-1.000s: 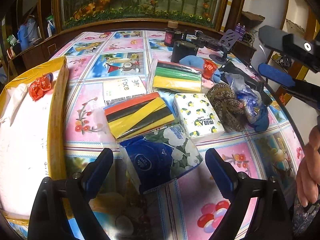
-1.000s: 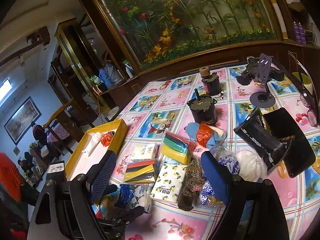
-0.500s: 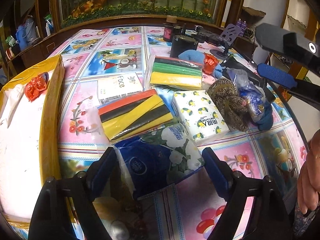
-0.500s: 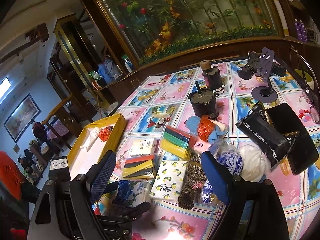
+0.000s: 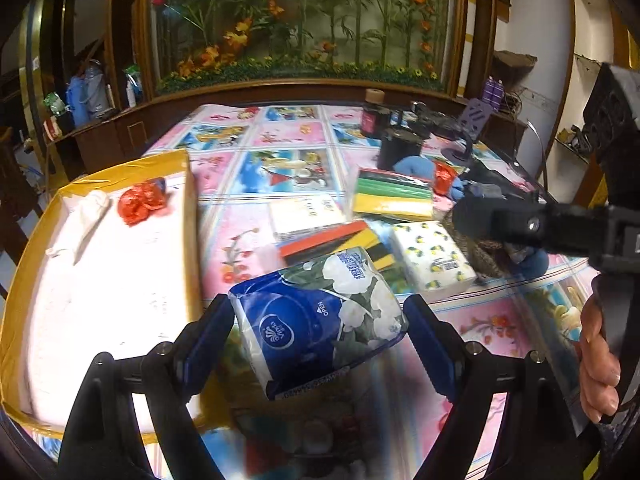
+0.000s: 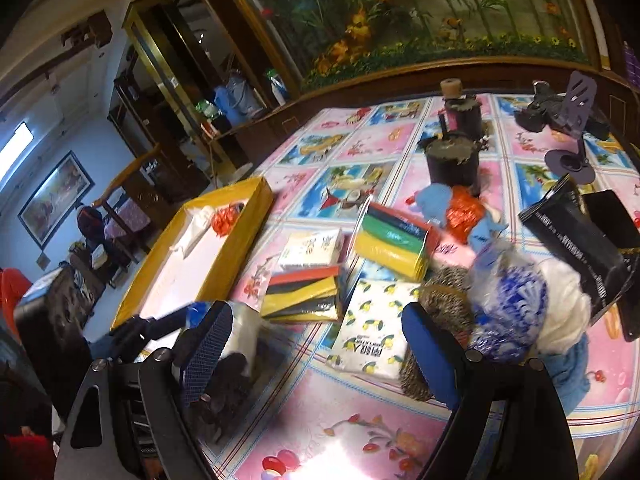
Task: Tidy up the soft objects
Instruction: 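Grasp the blue Vinda tissue pack with the left gripper, then grasp the white lemon-print tissue pack with the right gripper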
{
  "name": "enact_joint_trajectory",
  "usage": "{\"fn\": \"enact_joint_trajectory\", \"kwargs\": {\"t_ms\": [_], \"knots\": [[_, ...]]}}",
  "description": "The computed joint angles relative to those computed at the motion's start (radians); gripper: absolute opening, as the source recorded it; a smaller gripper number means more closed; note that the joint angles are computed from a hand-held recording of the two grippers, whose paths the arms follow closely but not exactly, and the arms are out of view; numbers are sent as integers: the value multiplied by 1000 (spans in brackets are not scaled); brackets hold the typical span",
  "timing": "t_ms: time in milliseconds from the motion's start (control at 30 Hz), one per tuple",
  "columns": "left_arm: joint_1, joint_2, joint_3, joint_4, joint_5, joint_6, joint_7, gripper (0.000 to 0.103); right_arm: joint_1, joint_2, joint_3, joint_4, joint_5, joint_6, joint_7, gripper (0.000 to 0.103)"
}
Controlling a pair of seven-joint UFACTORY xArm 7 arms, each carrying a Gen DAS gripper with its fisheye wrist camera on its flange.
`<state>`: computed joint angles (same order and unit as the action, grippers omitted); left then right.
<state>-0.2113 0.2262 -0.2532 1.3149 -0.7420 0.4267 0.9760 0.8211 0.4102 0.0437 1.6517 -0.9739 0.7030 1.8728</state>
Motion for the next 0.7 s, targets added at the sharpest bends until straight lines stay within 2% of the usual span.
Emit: {"fn": "enact_joint_trajectory", "kwargs": {"t_ms": [100,233,367,433,600,700], "knots": [[29,6,-6,19,-71,44,40,86,-15,40,13,39,66,2,-67,90],[38,-4,-8,13,-141,57,99,86,7,73,1,96,146,142,-123,90],[30,-5,0,14,-170,62,123,86,5,104,-2,140,206,205,-177,90],[28,-6,3,14,-184,65,133,86,17,149,-4,218,236,284,-235,90],[25,-15,9,7,-205,74,157,86,57,316,-38,518,337,577,-398,90],[18,-11,15,11,-196,76,149,86,77,384,-69,627,371,656,-456,90]]}}
